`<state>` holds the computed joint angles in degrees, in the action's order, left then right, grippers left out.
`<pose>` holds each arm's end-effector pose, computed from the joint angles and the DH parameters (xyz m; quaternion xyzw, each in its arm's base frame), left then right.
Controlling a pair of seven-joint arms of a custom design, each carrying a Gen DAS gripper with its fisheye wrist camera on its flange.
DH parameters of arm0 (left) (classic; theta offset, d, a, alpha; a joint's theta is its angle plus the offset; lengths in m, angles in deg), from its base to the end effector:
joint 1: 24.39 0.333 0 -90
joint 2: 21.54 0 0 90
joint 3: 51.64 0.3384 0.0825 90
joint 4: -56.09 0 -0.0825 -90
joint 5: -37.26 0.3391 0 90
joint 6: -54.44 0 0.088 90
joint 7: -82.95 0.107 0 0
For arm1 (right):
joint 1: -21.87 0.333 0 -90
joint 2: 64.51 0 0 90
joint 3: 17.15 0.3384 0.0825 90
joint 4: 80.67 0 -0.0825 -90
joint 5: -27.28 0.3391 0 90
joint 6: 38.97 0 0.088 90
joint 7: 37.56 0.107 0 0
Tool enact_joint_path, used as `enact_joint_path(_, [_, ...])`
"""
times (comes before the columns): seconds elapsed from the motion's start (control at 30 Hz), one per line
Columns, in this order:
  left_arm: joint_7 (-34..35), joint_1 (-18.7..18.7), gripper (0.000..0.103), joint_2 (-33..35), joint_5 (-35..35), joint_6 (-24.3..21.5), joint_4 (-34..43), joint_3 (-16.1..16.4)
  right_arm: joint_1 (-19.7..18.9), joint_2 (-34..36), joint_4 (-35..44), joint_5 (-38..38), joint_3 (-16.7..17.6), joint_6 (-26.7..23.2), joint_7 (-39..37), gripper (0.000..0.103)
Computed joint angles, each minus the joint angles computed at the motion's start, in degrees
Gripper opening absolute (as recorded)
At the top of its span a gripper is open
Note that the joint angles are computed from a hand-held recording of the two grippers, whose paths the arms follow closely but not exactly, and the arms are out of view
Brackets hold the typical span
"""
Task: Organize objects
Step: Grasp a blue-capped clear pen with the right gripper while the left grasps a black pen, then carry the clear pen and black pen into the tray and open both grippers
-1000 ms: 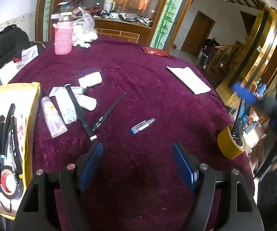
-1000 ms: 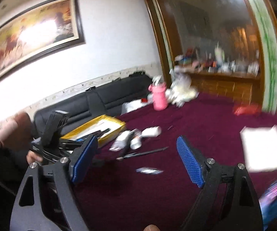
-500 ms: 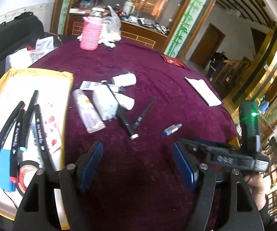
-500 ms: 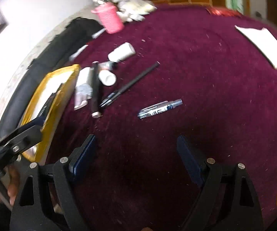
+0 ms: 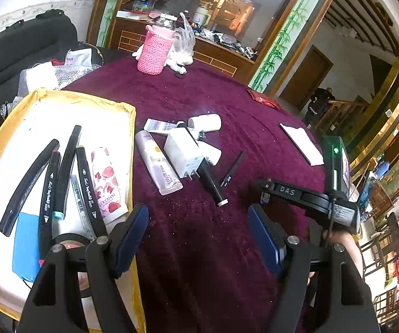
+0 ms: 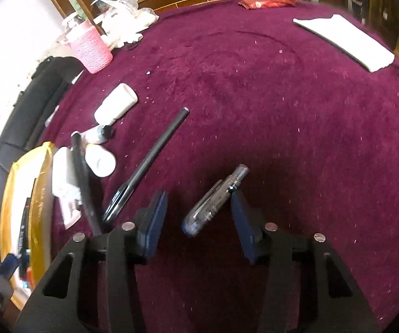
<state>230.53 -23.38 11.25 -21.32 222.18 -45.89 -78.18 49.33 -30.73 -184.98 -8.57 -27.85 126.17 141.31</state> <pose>0.6364 -0.1902 0.3480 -0.5243 0.7483 -0.4050 0.0338 0.6192 0.2409 0.3106 -0.4337 0.8538 -0.1607 0.2390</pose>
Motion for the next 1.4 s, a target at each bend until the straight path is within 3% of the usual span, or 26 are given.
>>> enact_joint_path(0.03, [0.1,-0.1,0.074,-0.1,0.1,0.2,-0.2,0.0,0.3,0.5,0.9,-0.2,-0.2,-1.2,-0.5,0.044])
enact_joint_path(0.13, [0.7,-0.3,0.074,-0.4,0.2,1.1,-0.6,-0.3,0.6,0.8,1.7,-1.3,-0.7,-2.9,-0.8,0.015])
enact_joint_path(0.4, [-4.5,-4.0,0.074,0.0,7.7,-0.2,1.5,2.0,1.8,-2.6,-8.0,-4.6,-4.2,11.6,1.6,0.015])
enact_joint_path(0.57, [-13.9,-11.5,0.074,3.7,21.5,-3.6,7.8,8.3,3.4,-2.7,-10.1,-4.5,-6.5,15.8,-3.5,0.015])
enact_joint_path(0.63, [-16.0,-13.1,0.074,5.9,25.9,-5.1,11.1,9.2,6.2,-2.3,-10.8,-4.1,-9.7,17.8,-3.3,0.015])
enact_joint_path(0.73, [-19.0,-16.4,0.074,8.9,32.6,-5.2,15.4,11.6,12.6,-0.7,-12.3,-3.2,-17.3,22.8,-2.3,0.015])
enact_joint_path(0.8, [-21.4,-18.3,0.073,11.3,37.0,-7.7,19.4,13.4,13.6,-0.2,-13.5,-1.4,-19.0,26.0,-2.5,0.015])
enact_joint_path(0.87, [-22.9,-19.5,0.067,13.6,40.3,-8.8,23.0,14.0,13.2,0.1,-14.6,0.6,-19.1,29.4,-3.0,0.015])
enact_joint_path(0.93, [-26.3,-22.2,0.05,16.4,45.2,-12.2,28.0,17.1,12.4,0.3,-15.8,2.5,-18.5,32.4,-3.6,0.015])
enact_joint_path(1.07, [-34.8,-26.8,0.033,22.0,53.4,-18.9,37.1,23.3,10.3,0.1,-16.7,5.1,-16.3,34.7,-5.6,0.015])
enact_joint_path(1.1, [-36.5,-27.2,0.017,22.7,54.7,-20.1,38.1,24.0,9.6,0.1,-16.9,5.7,-15.6,35.4,-6.1,0.015])
enact_joint_path(1.17, [-37.6,-26.5,0.008,21.8,55.8,-19.0,36.1,23.0,8.1,0.0,-17.3,6.6,-14.0,36.4,-7.1,0.015])
enact_joint_path(1.4, [-42.0,-22.5,0.008,10.0,57.2,-17.0,16.5,19.7,4.8,-0.5,-18.1,10.1,-9.8,37.1,-11.4,0.015])
